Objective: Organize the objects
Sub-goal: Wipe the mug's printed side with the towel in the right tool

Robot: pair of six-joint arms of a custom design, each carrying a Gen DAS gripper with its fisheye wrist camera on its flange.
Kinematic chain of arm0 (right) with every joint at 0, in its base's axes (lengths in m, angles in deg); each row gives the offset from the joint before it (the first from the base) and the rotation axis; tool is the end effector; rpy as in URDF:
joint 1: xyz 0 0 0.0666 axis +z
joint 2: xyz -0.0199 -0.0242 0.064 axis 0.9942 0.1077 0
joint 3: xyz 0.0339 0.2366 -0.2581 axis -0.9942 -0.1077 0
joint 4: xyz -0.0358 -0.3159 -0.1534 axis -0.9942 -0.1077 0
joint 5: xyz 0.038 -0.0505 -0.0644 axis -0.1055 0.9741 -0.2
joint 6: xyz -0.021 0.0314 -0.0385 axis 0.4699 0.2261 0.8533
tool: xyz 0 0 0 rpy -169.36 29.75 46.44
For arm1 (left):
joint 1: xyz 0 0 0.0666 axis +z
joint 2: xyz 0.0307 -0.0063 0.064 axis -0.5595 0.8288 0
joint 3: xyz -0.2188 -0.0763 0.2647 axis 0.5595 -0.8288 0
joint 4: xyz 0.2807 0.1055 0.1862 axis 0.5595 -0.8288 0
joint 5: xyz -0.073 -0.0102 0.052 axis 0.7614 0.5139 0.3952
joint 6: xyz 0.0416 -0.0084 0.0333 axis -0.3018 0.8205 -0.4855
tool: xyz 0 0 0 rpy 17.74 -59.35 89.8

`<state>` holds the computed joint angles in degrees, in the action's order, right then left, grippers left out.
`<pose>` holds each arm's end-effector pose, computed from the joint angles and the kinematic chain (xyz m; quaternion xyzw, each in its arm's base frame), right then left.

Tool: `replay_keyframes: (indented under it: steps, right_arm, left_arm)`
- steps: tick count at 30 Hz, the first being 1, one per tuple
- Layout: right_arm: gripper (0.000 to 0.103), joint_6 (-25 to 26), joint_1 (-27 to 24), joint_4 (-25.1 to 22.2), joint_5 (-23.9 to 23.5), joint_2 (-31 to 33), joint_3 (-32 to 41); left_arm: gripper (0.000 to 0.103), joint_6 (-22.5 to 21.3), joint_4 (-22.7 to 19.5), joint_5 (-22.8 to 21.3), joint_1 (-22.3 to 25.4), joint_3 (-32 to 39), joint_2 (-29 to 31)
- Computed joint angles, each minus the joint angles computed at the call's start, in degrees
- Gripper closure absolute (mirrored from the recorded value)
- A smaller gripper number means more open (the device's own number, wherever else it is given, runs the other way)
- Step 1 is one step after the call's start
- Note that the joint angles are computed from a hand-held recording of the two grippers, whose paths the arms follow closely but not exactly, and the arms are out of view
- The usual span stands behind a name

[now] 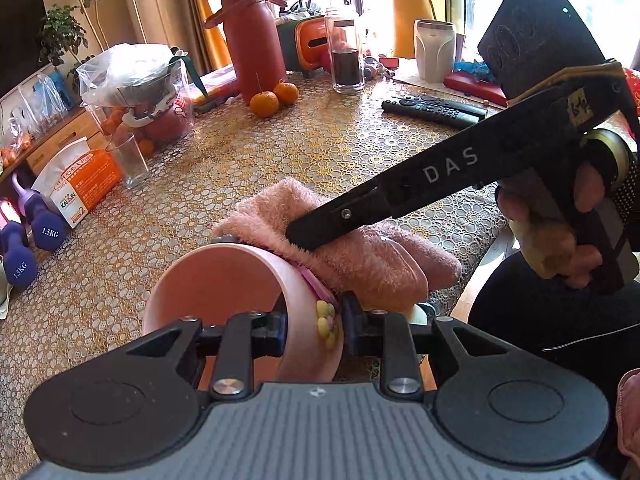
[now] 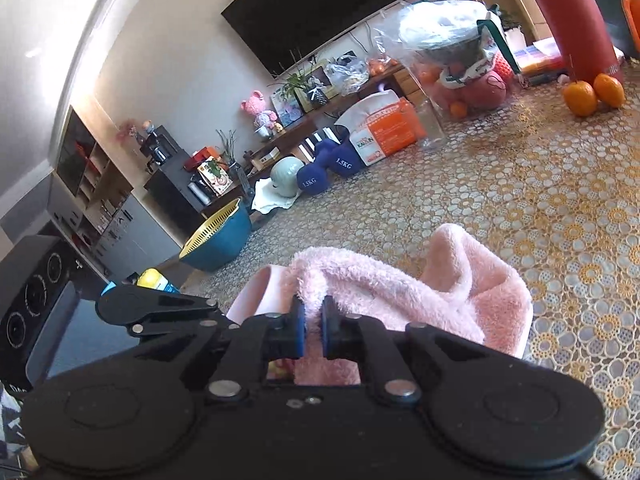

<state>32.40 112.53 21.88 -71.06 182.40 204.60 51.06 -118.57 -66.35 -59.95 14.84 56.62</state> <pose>0.5959 0.3529 0.2970 -0.2483 0.8059 0.4593 0.2793 0.4836 -0.2299 0.3277 0.1971 0.9075 -0.0107 0.3709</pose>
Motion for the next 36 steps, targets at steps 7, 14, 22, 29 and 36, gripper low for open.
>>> replay_keyframes:
  steps: [7, 14, 22, 29, 36]
  right_arm:
    - [0.096, 0.21, -0.82, -1.64, 5.98, -0.28, -0.76]
    - [0.096, -0.52, -1.68, 0.17, -3.22, -0.77, -1.35]
    - [0.096, -0.58, -0.05, -4.86, -0.82, 4.17, 6.46]
    - [0.096, 3.05, 0.49, -11.12, 3.62, 7.47, 11.55]
    - [0.095, 10.10, 0.70, -9.33, 11.08, 2.58, 3.95]
  left_arm:
    - [0.078, 1.61, 1.07, 0.46, 0.30, -0.96, -0.61]
    - [0.078, 2.27, 2.47, 2.01, 0.51, -2.23, -1.41]
    - [0.078, 2.92, 3.15, 2.81, 0.93, -3.14, -1.89]
    - [0.079, 3.95, 3.25, 2.40, 1.13, -3.27, -1.81]
    - [0.078, 9.94, 6.55, 4.24, 3.49, -7.11, -5.43]
